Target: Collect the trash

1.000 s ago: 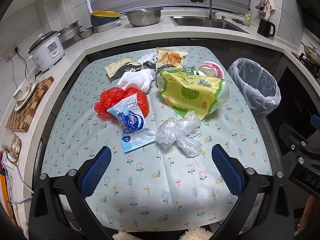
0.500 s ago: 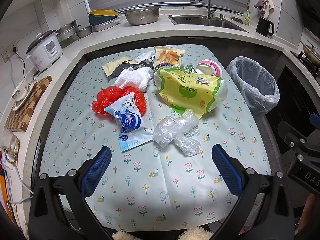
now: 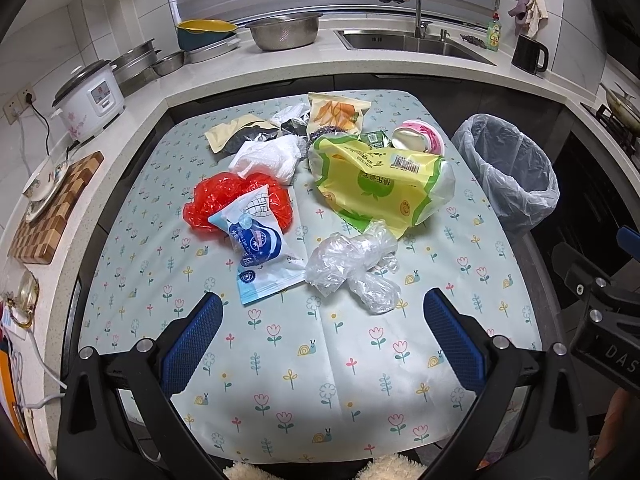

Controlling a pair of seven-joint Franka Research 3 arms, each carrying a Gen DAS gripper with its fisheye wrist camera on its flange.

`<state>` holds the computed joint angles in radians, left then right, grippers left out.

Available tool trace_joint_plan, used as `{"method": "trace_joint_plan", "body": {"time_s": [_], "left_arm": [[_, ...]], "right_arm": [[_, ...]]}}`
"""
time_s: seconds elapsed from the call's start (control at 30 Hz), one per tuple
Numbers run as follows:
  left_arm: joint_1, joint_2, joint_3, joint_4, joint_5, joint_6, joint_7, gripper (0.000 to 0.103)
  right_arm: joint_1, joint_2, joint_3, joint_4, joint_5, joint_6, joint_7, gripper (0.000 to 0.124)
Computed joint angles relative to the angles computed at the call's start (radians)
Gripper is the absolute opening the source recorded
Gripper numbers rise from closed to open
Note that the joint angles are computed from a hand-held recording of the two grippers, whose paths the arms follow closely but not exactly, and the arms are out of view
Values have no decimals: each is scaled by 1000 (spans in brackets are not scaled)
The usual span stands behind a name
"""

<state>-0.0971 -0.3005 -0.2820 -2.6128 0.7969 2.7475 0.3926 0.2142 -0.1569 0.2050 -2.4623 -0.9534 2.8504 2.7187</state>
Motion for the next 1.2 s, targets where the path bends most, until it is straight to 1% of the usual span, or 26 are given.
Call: {"method": "trace_joint_plan", "body": {"time_s": [0.7, 0.93, 1.1, 1.2], "left_arm": [[13, -1, -2, 9, 35, 1, -31, 96], [9, 2, 2, 11, 31, 0, -30, 96], [1, 12, 30, 1, -25, 35, 14, 96], [19, 19, 22, -1, -16, 42, 3, 96]], "right_arm": [[4, 7, -9, 9, -12, -3, 9, 95], [6, 10, -9, 11, -14, -7, 12, 95], [6, 12, -11, 12, -17, -3, 16, 95], [3, 22, -12, 18, -30, 2, 30, 95]]}}
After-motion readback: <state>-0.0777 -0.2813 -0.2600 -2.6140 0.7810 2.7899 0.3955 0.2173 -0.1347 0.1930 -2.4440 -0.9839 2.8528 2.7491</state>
